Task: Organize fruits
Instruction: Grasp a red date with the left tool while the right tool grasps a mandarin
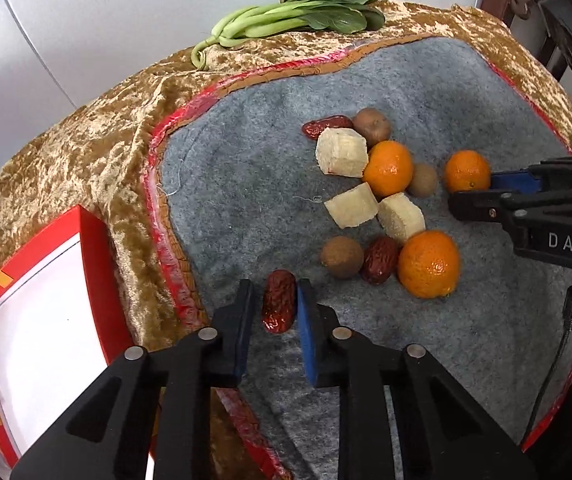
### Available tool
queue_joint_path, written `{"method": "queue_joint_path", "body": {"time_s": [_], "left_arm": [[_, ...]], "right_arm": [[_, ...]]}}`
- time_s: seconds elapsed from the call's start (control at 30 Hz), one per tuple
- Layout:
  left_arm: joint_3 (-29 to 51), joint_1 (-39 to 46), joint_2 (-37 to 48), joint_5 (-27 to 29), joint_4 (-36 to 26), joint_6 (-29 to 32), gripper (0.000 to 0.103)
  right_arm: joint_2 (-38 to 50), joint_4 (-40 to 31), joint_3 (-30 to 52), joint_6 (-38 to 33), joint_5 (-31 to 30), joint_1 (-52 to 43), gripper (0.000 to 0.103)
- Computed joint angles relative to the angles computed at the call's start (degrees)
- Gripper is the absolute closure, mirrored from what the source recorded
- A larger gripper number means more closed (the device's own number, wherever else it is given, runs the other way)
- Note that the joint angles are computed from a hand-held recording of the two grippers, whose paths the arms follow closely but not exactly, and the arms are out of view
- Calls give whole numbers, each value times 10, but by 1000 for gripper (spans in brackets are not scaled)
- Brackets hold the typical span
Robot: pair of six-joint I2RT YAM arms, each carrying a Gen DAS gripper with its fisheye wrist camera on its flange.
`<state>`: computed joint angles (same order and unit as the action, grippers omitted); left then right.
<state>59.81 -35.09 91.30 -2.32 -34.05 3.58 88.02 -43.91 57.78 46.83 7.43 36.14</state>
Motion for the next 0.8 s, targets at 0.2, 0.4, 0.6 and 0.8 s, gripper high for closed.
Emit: {"method": "queue_joint_path", "body": {"time_s": [0.2, 0.4, 0.6, 0.8], "left_arm": [[-7, 11, -21, 13, -11, -19, 89], [-48, 38, -116, 20, -21, -30, 89], [-78, 84, -187, 46, -33, -32, 89], [-77, 71, -184, 43, -34, -27, 89]], "right_arm": [[-33, 5, -12, -1, -29, -12, 72], [-76, 16, -2, 0, -29, 17, 90], [-89, 14, -1, 8, -45, -7, 86], [-119, 54, -44, 34, -94, -44, 53]]}}
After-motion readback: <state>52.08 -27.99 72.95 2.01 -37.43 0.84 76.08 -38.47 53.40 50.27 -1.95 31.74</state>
